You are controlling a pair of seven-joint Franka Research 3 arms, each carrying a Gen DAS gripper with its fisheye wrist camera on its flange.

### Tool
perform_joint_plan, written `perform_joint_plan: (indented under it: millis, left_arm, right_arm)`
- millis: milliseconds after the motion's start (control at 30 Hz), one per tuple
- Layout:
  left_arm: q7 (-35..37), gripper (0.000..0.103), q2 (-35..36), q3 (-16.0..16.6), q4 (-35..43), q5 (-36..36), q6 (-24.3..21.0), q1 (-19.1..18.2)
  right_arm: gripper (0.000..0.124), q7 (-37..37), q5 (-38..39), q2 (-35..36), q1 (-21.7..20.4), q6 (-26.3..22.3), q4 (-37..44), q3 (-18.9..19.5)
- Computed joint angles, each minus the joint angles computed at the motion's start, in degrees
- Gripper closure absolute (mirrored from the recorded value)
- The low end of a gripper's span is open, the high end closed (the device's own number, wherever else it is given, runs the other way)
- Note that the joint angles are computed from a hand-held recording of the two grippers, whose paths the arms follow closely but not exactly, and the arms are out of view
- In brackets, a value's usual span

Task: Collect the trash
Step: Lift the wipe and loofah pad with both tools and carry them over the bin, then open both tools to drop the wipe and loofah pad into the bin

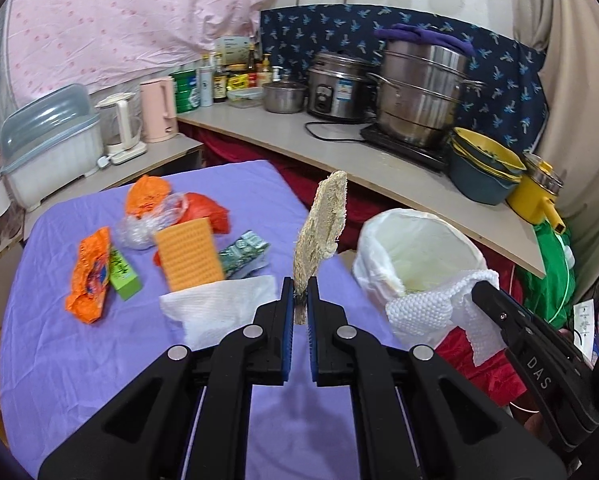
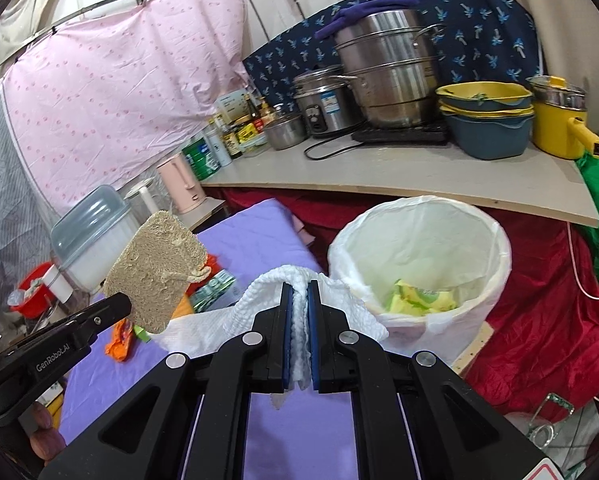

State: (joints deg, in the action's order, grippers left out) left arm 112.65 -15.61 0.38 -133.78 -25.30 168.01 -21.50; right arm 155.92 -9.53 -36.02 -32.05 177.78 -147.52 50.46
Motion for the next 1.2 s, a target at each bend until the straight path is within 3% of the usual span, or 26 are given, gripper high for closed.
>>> perform_joint_plan:
  millis: [167, 467, 833, 1200]
  left_arm:
    - [-0.4, 0.097, 2.3, -2.2, 2.5, 0.3, -0.5, -1.0]
    - [-4.1, 0.097, 8.5, -7.8, 8.2, 4.3, -1.2, 0.6]
    - [-9.8, 0.097, 17.9, -14.0, 16.9, 12.4, -3.8, 4.2]
    - [-16.6, 0.096, 26.1, -17.1, 24.6, 20.6, -6.9, 6.3]
  right_arm:
    - [0.117, -0.4, 0.3, -1.8, 0.1, -0.1, -2.3, -2.9]
    - [0.117, -2.3, 0.2, -2.1, -3.2, 0.4, -4.1, -5.3]
    - [0.117, -4.1, 0.3, 2.9, -11.0, 2.5, -3.0, -2.9]
    - [0.117, -5.3, -0.3, 9.7, -20.2, 3.8, 0.2, 3.2]
